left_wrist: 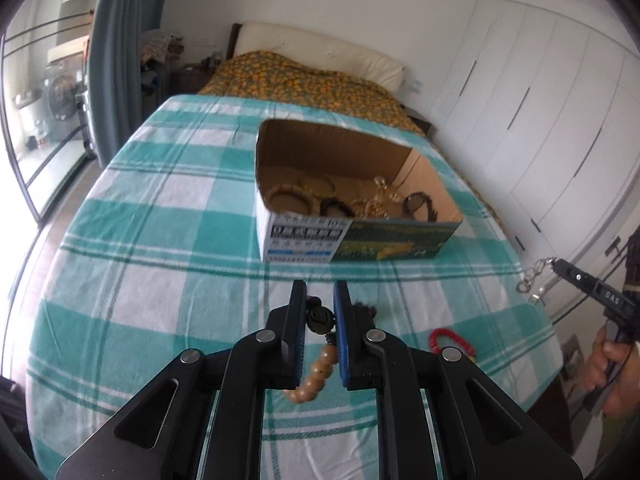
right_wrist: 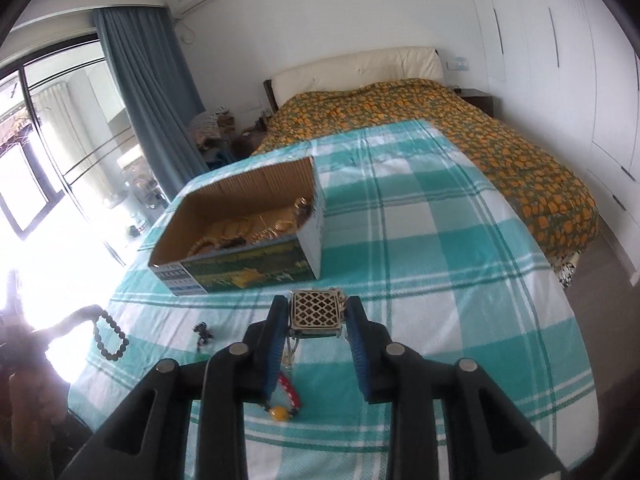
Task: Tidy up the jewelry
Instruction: 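Carry both items over the box and open both tools to drop them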
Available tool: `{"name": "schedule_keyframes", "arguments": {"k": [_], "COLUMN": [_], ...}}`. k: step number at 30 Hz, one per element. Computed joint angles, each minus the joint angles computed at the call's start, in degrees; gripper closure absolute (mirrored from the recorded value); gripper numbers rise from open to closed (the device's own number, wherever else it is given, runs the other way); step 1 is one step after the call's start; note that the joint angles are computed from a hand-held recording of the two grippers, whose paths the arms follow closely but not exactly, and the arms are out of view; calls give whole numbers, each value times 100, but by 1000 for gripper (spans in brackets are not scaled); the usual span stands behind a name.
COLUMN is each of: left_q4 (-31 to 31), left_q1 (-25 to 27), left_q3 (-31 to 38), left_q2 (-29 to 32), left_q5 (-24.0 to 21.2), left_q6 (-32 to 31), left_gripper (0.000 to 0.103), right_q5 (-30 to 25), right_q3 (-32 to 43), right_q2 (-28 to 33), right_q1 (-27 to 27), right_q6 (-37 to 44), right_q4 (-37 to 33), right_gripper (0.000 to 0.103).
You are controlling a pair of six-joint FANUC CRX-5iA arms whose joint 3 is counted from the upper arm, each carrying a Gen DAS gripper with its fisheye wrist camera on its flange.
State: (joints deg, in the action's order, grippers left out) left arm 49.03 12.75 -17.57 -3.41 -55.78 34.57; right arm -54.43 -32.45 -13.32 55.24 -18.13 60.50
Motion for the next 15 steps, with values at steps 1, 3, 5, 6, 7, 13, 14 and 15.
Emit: {"name": "schedule_keyframes", "arguments": {"k": [1,3,5,6,7,13,14,15], "left_q4": [66,223,263,266,239,-238,-367,-455], "left_q1": [-9,-48,-135,-199,-259,-679,-761,-819], "left_q3": [153,478,834,1000,1161,2190,2364,2474], "left_q2": [56,212,402,499,587,1359,1508,1620], "left_q5": [-60,-164,-173,-123,-67,54,88,118], "left_q6": [19,64,174,217,255,735,835,904], "left_gripper": [92,92,92,92,92,92,91,91], "right_q5": [80,258,496,628,780,1593,1717,1773], "right_q3": [125,350,617,741,860,1754,1952,2111], "right_q2": [37,123,274,357,440,1194,1355,1479], "right_q1": [-62,-194,-386,-485,-587,-1213,-1318,-1385], "right_q6": [159,407,696,803,914,1812,2076,2319], "right_q4": [81,222,292,319,320,-209,-473,-722], "right_gripper": [73,73,73,73,73,73,73,73]}}
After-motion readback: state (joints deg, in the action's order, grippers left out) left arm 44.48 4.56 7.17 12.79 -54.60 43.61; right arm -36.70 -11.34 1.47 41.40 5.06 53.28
